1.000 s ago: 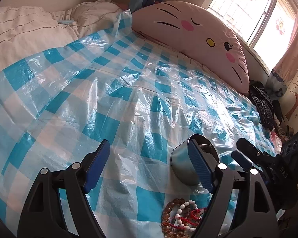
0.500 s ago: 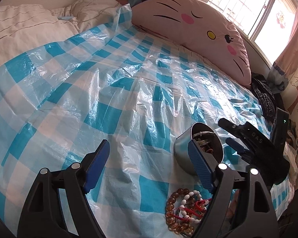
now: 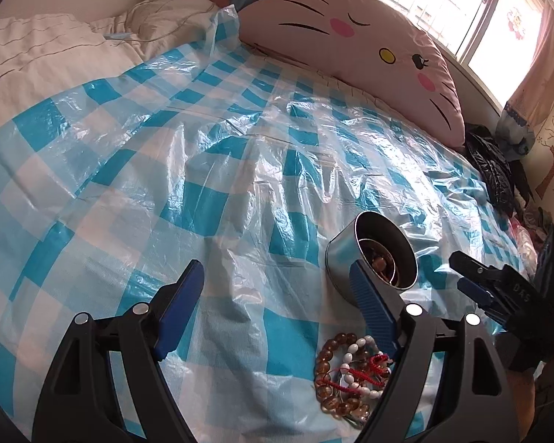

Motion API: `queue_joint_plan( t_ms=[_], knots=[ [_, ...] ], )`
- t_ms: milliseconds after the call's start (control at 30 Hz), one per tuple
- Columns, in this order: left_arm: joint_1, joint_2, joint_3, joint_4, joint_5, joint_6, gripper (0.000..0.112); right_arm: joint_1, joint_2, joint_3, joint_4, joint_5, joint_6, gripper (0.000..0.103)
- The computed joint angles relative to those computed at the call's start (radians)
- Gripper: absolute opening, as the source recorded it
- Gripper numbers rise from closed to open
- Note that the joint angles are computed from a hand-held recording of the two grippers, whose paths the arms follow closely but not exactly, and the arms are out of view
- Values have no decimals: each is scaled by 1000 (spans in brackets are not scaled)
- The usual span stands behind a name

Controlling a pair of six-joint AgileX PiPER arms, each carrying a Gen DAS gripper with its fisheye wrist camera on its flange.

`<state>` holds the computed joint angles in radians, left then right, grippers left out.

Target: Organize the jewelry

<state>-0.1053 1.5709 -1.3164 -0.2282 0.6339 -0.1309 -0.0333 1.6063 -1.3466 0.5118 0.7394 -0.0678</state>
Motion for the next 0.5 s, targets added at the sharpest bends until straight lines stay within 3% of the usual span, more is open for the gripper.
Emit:
queue_joint_plan(
  t_ms=[267,333,500],
  knots=[
    [-104,-103,95,222,-9,-97,84,-60,-255,259,133,-12,-111,93],
    [-121,-111,100,258,-6,-120,85,-75,-263,269,183,-11,-151,94],
    [-168,-97,88,365,13,-183,86,-42,-219,235,143,5,-116,94]
  ],
)
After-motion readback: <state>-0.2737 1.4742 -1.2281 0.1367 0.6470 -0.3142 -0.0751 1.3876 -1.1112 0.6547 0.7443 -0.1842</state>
